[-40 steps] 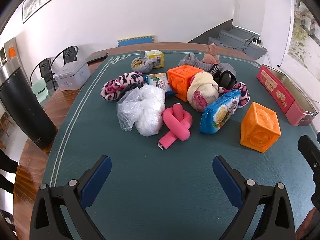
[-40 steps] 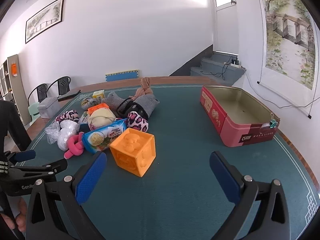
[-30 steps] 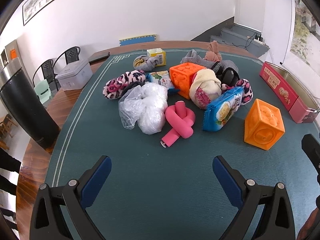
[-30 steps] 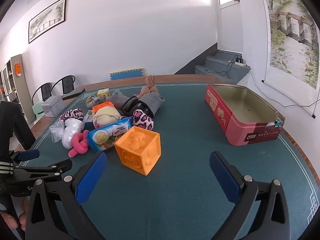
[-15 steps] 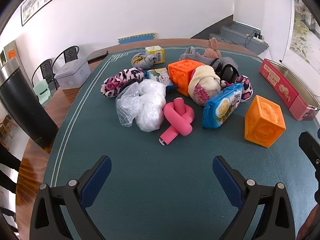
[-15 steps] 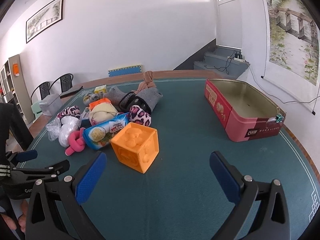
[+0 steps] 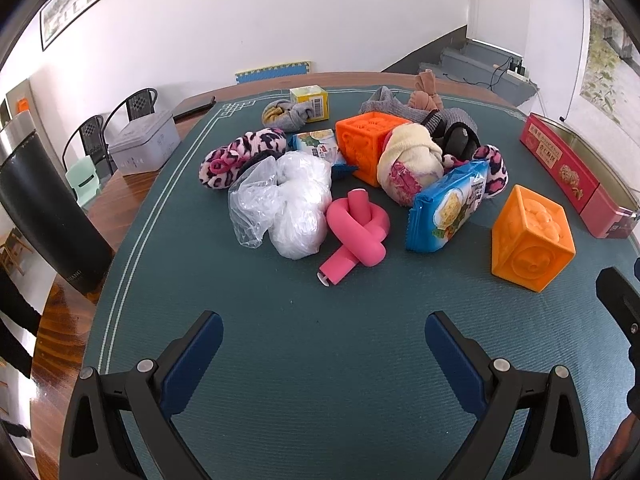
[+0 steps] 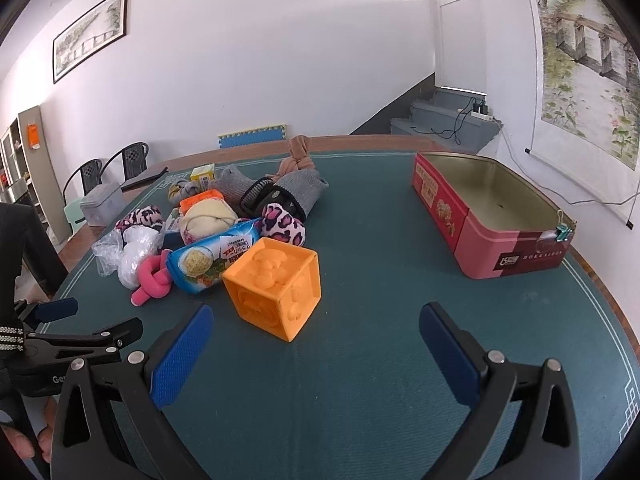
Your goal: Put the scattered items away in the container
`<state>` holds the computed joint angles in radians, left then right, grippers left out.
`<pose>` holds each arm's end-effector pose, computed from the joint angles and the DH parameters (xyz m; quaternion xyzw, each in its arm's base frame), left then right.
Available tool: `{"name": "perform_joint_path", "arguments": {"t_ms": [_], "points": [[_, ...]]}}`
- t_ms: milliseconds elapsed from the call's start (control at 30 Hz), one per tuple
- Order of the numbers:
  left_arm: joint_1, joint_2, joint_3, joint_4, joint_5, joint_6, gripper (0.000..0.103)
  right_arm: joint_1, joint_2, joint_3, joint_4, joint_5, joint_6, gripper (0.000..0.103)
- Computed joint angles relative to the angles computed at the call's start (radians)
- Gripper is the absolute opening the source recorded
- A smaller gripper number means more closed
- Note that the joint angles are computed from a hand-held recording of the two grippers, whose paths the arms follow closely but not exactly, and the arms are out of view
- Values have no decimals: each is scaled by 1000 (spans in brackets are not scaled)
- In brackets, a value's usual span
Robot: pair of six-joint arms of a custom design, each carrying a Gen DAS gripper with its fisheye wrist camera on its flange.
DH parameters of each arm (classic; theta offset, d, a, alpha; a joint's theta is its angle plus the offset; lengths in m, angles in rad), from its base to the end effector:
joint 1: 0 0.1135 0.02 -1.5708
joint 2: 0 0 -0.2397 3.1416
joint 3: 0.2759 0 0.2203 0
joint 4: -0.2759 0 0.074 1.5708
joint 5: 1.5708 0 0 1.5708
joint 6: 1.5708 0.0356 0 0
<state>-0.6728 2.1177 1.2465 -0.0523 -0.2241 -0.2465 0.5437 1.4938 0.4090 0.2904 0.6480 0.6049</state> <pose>0.3120 -0.2385 0.1080 0.1645 0.9283 -0.0452 0.3303 0.2040 0.0982 0.1201 0.1473 0.8733 -0.0525 0.4613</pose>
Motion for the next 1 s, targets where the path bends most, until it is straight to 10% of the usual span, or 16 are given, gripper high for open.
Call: {"name": "perform_joint_path", "arguments": {"t_ms": [1000], "points": [[10, 19, 2, 31, 79, 7, 102, -10, 16, -1, 22, -54, -12, 103]]}}
